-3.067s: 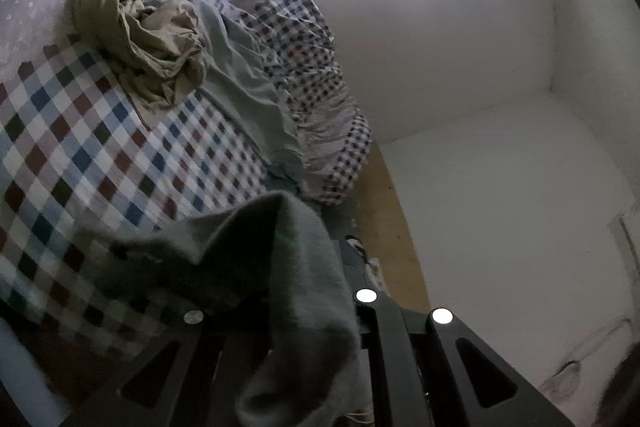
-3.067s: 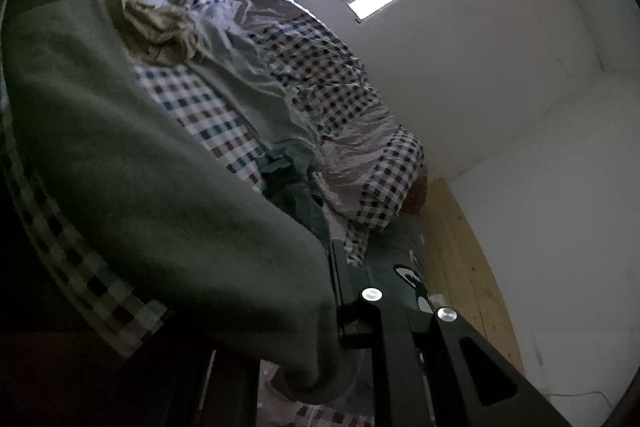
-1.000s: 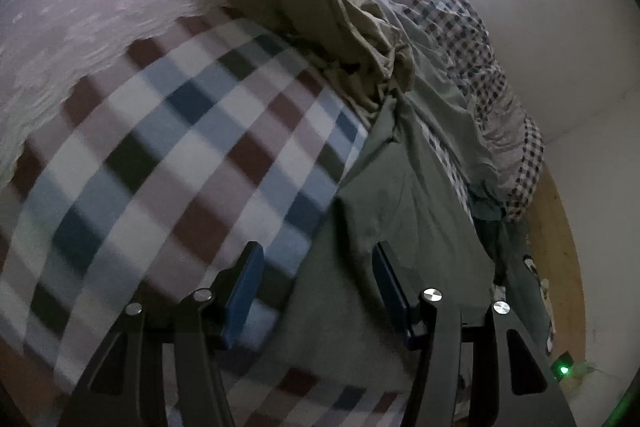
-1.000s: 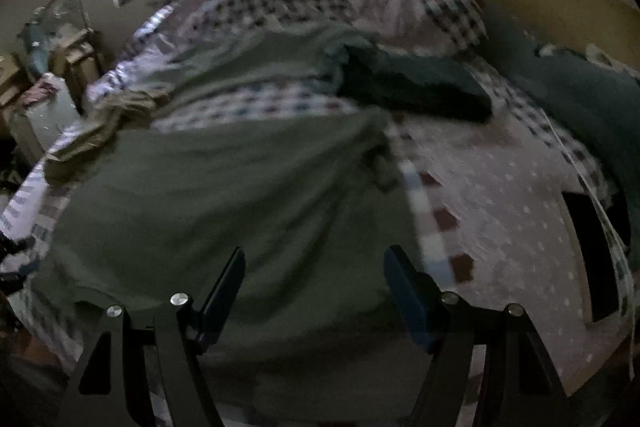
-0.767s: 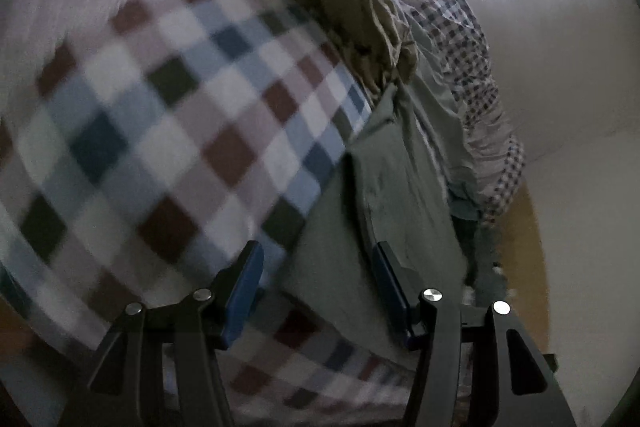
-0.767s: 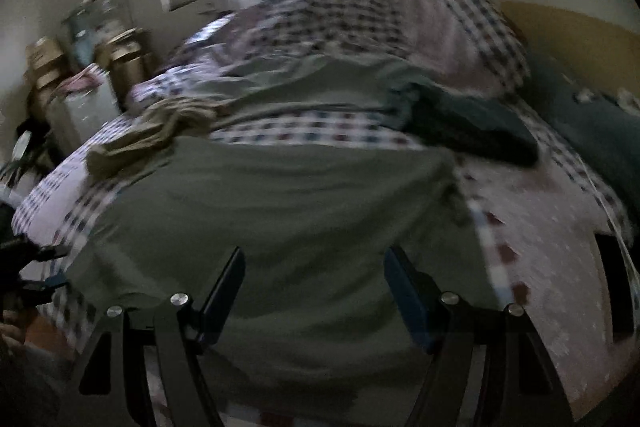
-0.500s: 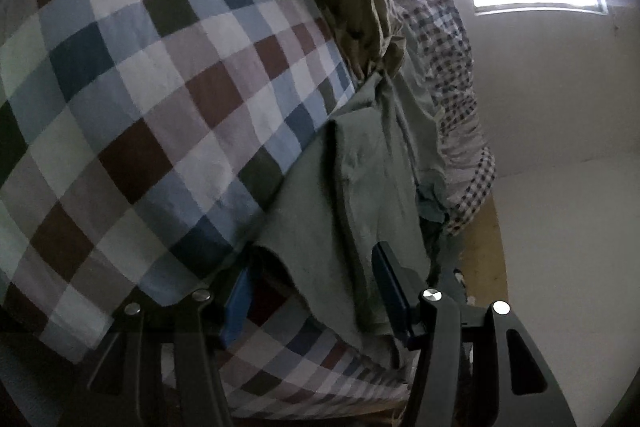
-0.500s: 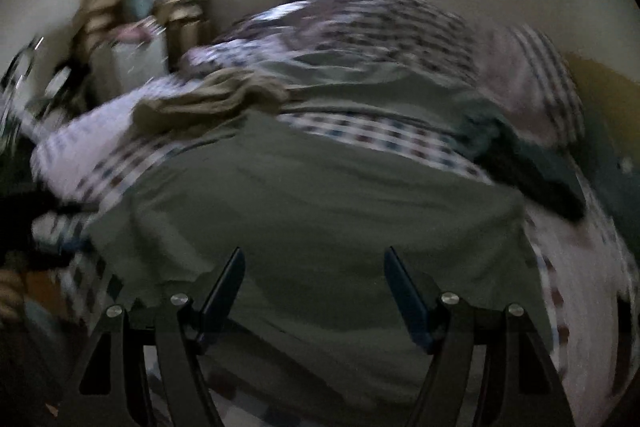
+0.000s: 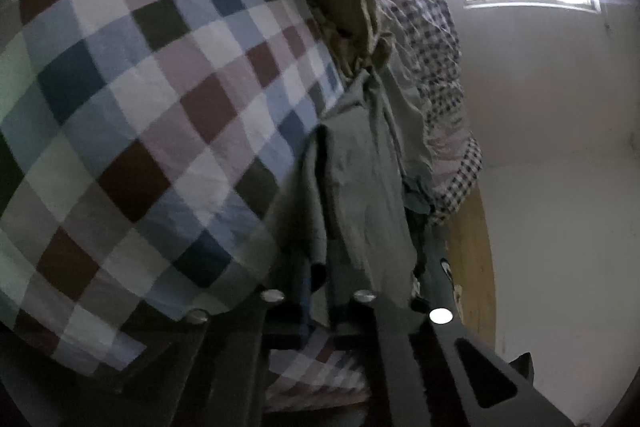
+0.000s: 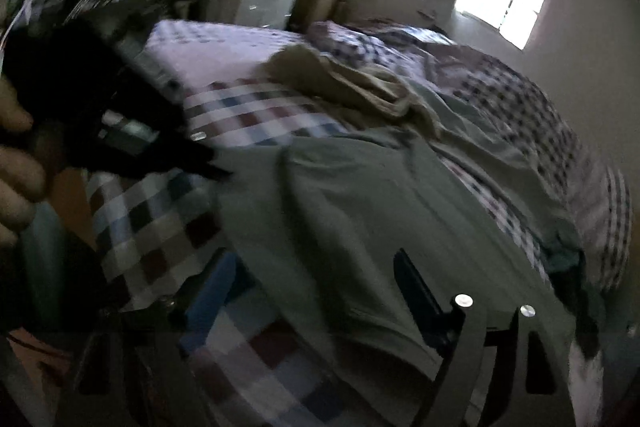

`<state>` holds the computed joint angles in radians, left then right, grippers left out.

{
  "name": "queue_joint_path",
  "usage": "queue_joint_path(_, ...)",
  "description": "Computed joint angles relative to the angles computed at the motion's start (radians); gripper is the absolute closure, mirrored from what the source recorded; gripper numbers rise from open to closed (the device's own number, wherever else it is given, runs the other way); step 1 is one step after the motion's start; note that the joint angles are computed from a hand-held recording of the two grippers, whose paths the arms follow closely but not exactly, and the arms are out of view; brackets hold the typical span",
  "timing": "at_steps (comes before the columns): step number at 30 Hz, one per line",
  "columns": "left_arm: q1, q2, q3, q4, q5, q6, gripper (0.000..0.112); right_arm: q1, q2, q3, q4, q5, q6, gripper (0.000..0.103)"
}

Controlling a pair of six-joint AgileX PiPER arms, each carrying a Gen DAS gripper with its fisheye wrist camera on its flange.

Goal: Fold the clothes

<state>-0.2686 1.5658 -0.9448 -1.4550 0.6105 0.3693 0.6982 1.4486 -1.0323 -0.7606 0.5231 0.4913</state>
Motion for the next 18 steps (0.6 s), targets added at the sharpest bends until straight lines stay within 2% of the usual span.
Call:
queue_joint_path(4, 0.023, -0.012, 0.006, -0.024, 0.039, 0.027, 0.111, 0.114, 0.093, -0.009, -0.265, 0.064, 0.191, 0.016)
queue_joint_path(13, 0.069, -0.017, 0.003, -0.132, 0.159, 0.154, 0.111, 0.153, 0.269, -0.106, -0.587, 0.211, 0.434, 0.016)
queue_joint_path(16, 0.084, -0.016, 0.001, -0.162, 0.183, 0.182, 0.112, 0.14, 0.316, -0.165, -0.591, 0.221, 0.399, 0.017)
queue_joint_path(18, 0.09, -0.018, -0.003, -0.165, 0.189, 0.191, 0.112, 0.126, 0.342, -0.205, -0.565, 0.215, 0.367, 0.026)
